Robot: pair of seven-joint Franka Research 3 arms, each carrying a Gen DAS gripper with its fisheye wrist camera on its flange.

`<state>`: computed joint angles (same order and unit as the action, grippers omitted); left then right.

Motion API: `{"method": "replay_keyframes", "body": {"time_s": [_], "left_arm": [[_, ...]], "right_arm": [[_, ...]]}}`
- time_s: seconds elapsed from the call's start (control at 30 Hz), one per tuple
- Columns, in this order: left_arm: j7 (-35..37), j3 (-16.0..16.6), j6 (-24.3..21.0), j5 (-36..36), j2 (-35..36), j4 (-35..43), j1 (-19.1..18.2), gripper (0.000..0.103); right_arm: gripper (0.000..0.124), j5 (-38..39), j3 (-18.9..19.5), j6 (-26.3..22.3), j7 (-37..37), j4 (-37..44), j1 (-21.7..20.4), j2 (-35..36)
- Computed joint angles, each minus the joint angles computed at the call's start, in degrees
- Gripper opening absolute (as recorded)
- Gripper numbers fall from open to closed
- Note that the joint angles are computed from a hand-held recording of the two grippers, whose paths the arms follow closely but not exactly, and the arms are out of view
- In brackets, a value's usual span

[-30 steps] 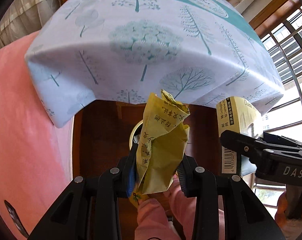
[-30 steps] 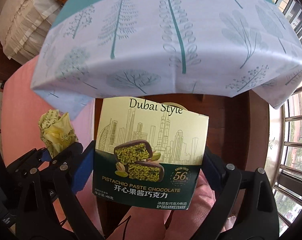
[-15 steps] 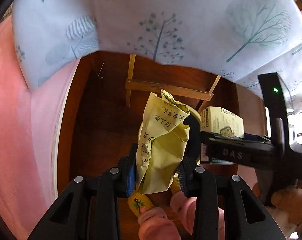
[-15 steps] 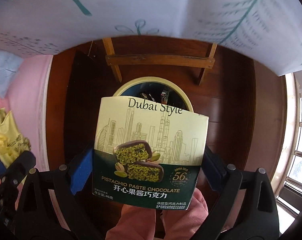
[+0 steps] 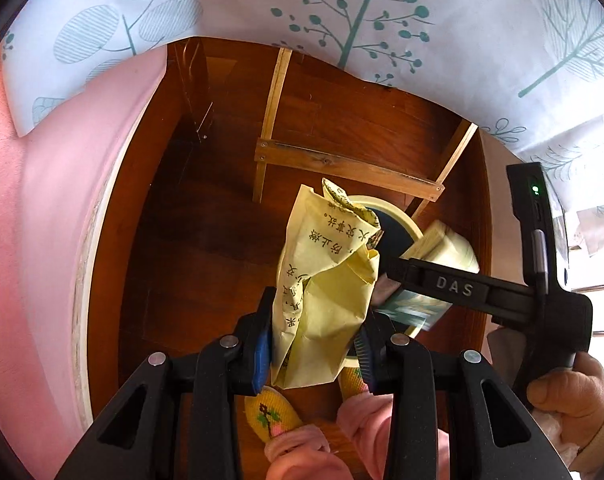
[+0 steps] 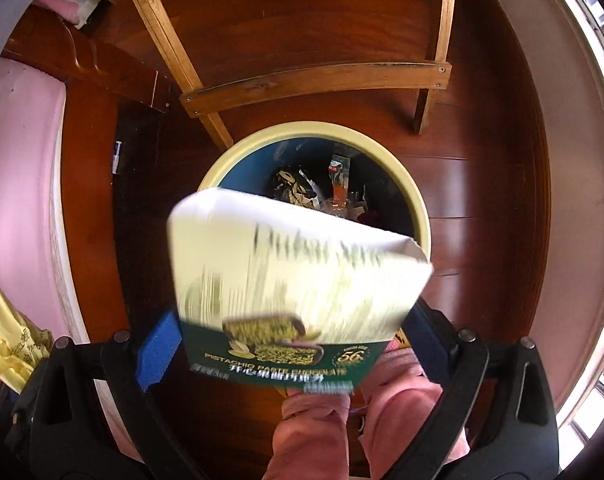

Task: Collect trash
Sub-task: 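Open both tools to drop the green box and yellow paper into the bin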

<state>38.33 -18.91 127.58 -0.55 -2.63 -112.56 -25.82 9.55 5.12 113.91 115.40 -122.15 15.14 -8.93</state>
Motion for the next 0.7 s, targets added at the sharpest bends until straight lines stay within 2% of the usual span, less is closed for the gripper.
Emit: {"method": "replay_keyframes", "body": {"time_s": [0.27,0.7], "left_arm": [[0.52,-0.23,-1.84,0.85,3.92,4.68,-0.11,0.034],[3.66,-1.65,-2.62,0.77,16.06,15.53,-2.49,0.035]], "right_arm": [[0.097,3.17,-0.87,2.07,-3.49,-1.07,-0.67,-1.13],[0.097,-6.06,-0.33,-0.01,-0.01,-3.50,-3.58,-6.43]]}}
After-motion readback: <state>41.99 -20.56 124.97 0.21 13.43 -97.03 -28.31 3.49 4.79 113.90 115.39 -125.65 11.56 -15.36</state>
